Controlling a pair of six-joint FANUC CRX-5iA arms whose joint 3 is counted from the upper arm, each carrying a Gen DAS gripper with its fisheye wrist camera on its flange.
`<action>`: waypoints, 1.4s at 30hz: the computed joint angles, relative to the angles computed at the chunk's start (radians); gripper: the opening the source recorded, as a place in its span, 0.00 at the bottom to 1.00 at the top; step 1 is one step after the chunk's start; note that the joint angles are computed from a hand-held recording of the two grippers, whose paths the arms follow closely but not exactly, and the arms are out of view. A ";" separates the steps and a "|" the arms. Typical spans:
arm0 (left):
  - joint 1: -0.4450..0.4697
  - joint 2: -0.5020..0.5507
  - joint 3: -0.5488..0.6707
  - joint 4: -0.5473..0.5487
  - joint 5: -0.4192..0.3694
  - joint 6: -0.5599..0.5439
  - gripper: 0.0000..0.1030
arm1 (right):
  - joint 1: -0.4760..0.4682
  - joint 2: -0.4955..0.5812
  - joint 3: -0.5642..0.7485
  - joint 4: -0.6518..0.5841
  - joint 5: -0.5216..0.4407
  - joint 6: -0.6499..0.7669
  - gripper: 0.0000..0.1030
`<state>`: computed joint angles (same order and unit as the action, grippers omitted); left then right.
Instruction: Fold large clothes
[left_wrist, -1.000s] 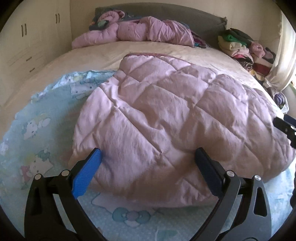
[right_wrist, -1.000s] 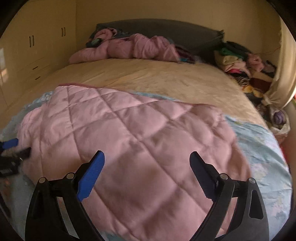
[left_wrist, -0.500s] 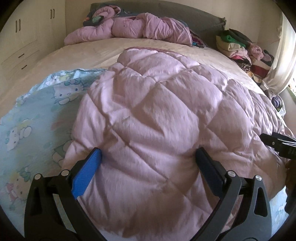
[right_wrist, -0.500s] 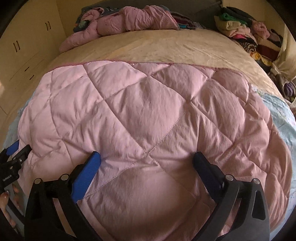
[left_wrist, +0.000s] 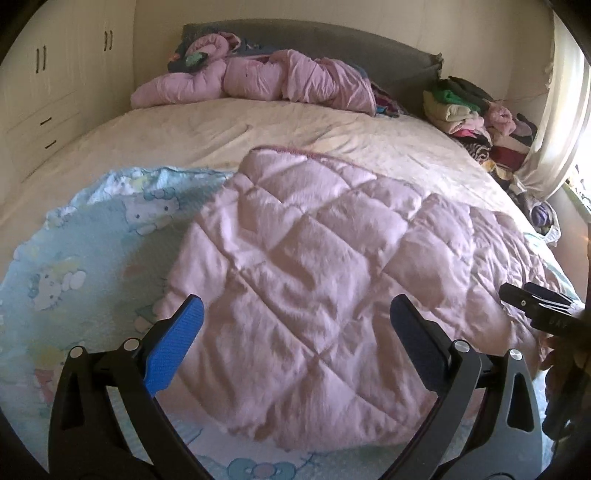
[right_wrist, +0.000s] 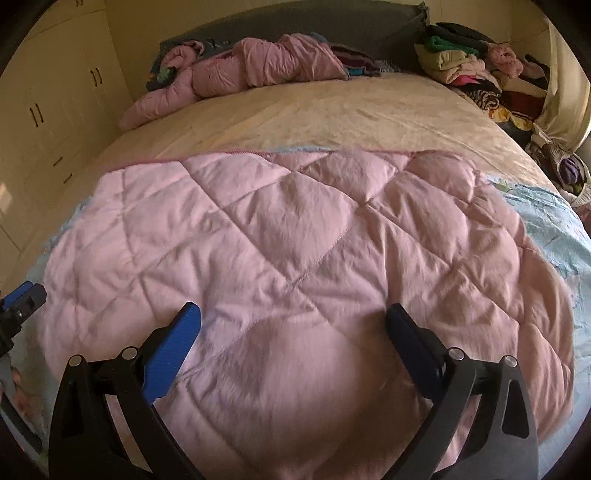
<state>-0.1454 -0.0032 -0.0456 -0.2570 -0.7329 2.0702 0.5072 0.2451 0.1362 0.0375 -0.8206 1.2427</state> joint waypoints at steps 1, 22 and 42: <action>-0.005 -0.009 0.003 -0.017 -0.011 0.011 0.92 | -0.002 -0.013 -0.008 -0.010 0.003 -0.005 0.96; -0.068 -0.186 -0.038 -0.149 -0.077 0.095 0.92 | -0.009 -0.348 -0.233 0.059 0.125 -0.107 0.96; -0.112 -0.224 -0.073 -0.247 -0.184 0.163 0.92 | -0.074 -0.536 -0.433 0.122 0.092 -0.175 0.96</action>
